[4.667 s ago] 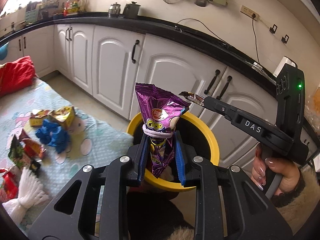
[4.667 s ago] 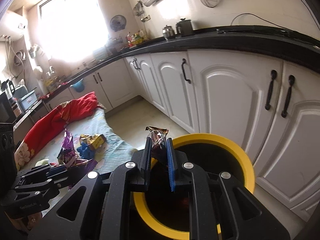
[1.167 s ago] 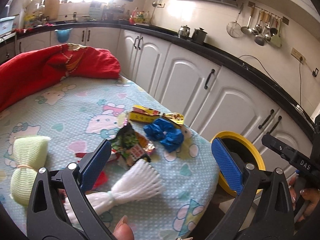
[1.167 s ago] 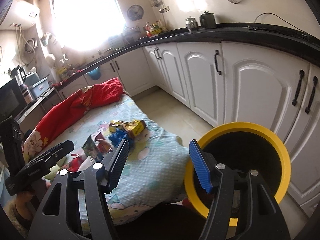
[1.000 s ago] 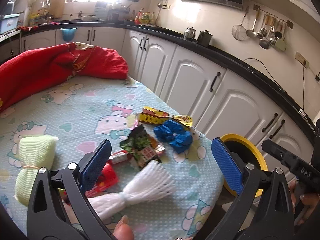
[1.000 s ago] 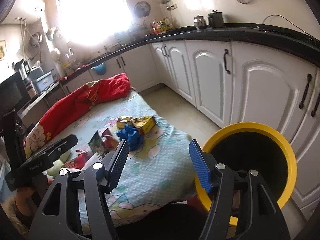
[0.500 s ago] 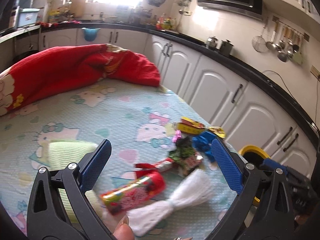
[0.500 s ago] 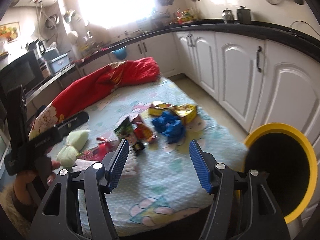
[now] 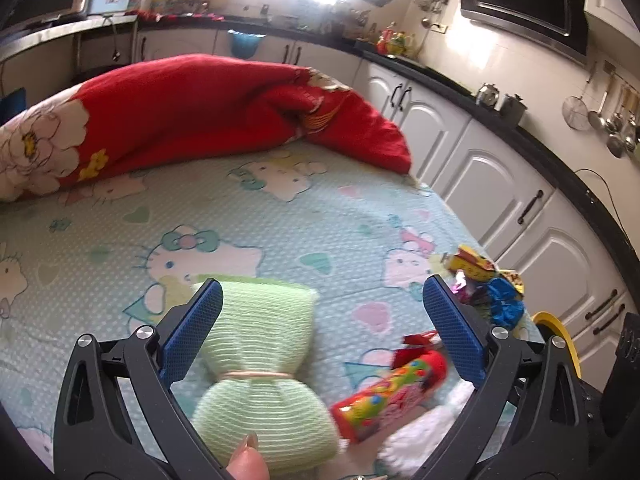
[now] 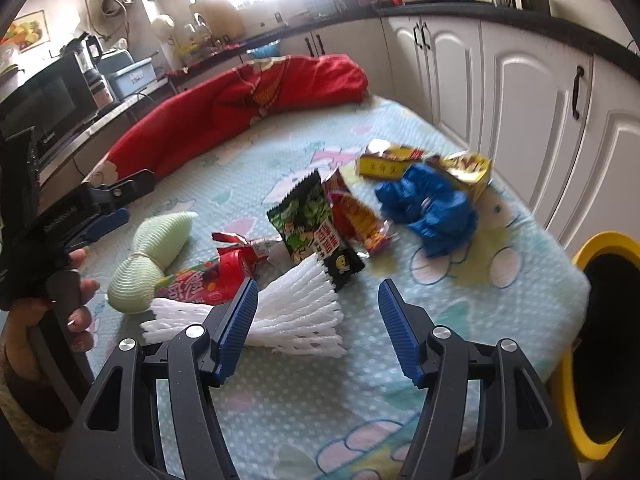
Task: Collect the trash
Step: 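Grasp the white foam fruit net with the right tool while the left tool grasps the green mesh pouch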
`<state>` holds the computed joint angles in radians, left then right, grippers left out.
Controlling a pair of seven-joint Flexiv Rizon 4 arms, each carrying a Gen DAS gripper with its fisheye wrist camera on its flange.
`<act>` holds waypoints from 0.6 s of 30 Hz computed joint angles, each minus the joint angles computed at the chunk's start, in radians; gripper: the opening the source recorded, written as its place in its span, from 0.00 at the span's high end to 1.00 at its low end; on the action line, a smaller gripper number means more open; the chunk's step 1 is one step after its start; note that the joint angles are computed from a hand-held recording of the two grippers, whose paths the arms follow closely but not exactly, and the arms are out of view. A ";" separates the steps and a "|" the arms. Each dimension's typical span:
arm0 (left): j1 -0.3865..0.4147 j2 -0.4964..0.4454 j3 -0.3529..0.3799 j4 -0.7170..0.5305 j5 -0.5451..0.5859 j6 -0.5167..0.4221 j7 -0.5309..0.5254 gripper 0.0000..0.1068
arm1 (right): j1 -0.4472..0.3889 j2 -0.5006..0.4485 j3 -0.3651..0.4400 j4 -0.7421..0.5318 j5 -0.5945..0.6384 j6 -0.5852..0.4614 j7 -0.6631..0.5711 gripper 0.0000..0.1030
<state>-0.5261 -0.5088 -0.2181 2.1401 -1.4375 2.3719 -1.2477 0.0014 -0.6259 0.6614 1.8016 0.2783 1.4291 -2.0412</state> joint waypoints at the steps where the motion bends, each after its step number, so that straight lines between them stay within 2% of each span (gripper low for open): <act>1: 0.002 0.003 -0.001 0.006 -0.008 -0.005 0.002 0.14 | 0.009 -0.005 -0.007 -0.004 -0.003 -0.009 0.007 0.41; 4: 0.016 0.017 0.000 0.035 0.000 -0.045 -0.026 0.14 | 0.042 -0.011 -0.040 -0.007 -0.013 -0.019 0.033 0.41; 8: 0.022 0.021 0.003 0.051 -0.012 -0.085 -0.029 0.14 | 0.025 -0.022 -0.023 -0.009 0.001 -0.030 0.028 0.45; 11: 0.022 0.018 0.004 0.054 -0.021 -0.111 -0.017 0.14 | -0.012 -0.028 0.018 -0.007 0.015 -0.047 -0.020 0.61; 12: 0.021 0.016 0.004 0.056 -0.022 -0.117 -0.016 0.14 | -0.011 -0.024 0.017 -0.001 0.018 -0.043 -0.031 0.63; 14: 0.022 0.016 0.004 0.061 -0.017 -0.133 -0.017 0.14 | -0.023 -0.016 0.031 0.009 0.027 -0.045 -0.062 0.71; 18: 0.021 0.012 0.005 0.063 -0.027 -0.154 0.003 0.28 | -0.028 -0.002 0.035 0.018 0.044 -0.053 -0.104 0.80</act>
